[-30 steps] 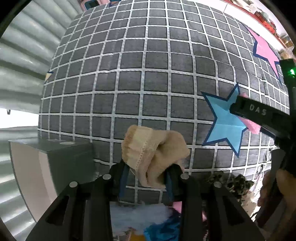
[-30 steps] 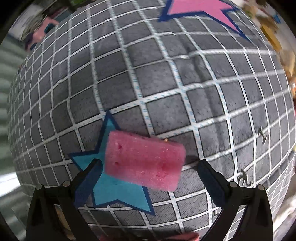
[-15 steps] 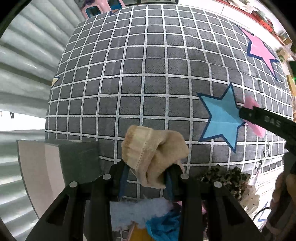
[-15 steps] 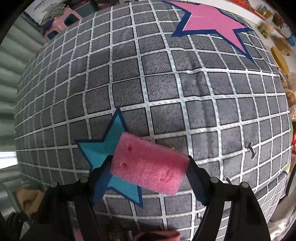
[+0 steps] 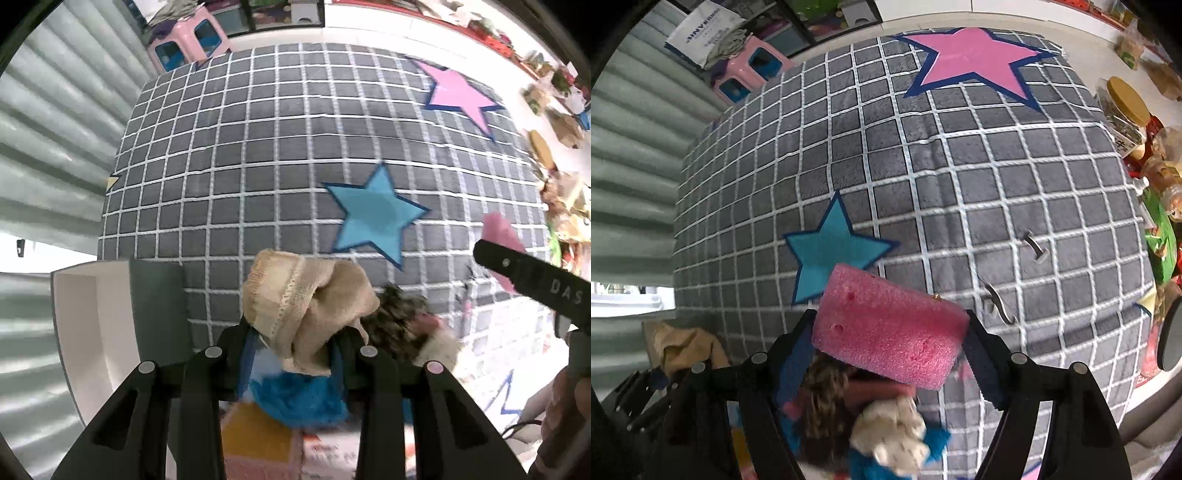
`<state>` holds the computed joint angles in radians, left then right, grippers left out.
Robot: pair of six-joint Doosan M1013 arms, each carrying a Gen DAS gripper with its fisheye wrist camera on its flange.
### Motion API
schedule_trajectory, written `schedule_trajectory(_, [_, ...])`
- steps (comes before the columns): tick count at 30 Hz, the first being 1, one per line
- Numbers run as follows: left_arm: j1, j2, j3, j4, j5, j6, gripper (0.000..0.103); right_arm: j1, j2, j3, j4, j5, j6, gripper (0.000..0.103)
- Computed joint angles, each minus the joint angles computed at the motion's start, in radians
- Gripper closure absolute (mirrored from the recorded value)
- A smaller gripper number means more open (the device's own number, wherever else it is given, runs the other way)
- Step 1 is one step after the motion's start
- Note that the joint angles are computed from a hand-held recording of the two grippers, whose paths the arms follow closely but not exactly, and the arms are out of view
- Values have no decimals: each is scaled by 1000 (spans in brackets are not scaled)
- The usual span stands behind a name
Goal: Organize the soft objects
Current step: 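Carry the beige cloth and pink sponge with both tools over the white box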
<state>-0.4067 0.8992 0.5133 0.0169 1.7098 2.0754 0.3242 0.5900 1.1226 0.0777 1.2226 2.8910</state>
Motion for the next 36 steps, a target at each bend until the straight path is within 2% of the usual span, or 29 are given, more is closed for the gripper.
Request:
schedule_trajectory(3, [10, -33, 49, -38, -15, 13, 66, 11, -51, 56, 8, -28, -14, 26])
schedule_trajectory(12, [25, -165, 240, -72, -78, 34, 66, 42, -116, 144, 59, -85, -85, 26])
schedule_trajectory(18, [40, -250, 362, -110, -118, 151, 66, 80, -153, 181, 44, -99, -22, 26])
schedule_trajectory(26, [101, -306, 457, -186, -103, 321, 66, 158, -144, 152, 6, -58, 115, 26])
schedule_trajectory(36, [182, -333, 493, -231, -132, 443, 66, 251, -84, 30, -32, 34, 234, 26])
